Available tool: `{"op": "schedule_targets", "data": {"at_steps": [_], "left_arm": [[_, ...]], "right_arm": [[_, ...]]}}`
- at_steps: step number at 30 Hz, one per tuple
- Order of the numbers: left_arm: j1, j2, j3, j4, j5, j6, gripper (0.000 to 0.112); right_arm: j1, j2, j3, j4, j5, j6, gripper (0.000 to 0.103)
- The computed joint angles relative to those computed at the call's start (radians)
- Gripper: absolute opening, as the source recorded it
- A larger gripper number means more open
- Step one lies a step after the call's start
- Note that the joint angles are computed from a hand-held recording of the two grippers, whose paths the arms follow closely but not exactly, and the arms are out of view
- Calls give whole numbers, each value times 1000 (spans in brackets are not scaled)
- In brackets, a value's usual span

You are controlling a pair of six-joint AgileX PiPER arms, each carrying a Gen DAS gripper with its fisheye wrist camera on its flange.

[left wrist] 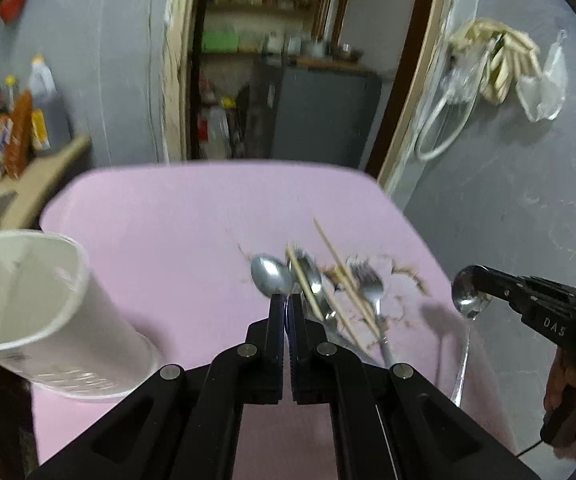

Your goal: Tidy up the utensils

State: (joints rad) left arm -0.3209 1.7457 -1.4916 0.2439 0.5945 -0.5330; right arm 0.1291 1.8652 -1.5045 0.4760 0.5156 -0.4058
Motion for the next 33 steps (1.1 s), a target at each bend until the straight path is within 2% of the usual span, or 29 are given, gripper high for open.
{"op": "schedule_targets", "data": {"at_steps": [3, 7, 10, 13, 18, 20, 23, 27, 33], "left_arm": [[-10, -71, 45, 103, -31, -76, 2], [15, -169, 75, 182, -49, -134, 2], [73, -230, 67, 170, -42, -97, 2], [174, -283, 42, 80, -29, 25, 2], [342, -339, 31, -16, -30, 174, 2], [409, -352, 44, -42, -58, 216, 2], [513, -348, 61, -62, -126, 267, 2], [583, -321, 91, 5, -224, 232, 2], [615, -258, 147, 244, -375, 63, 2]], "right_arm": [[39, -89, 44, -153, -73, 175, 4], [111, -163, 22, -347, -112, 391, 4], [187, -172, -62, -468, -108, 524, 4], [275, -154, -145, -603, -103, 666, 4], [444, -50, -360, -934, -50, 965, 4], [518, 9, -447, -1113, -17, 1101, 4], [605, 107, -579, -1298, 49, 1228, 4], [692, 264, -778, -1452, 152, 1256, 4], [745, 393, -890, -1569, 221, 1225, 4]]}}
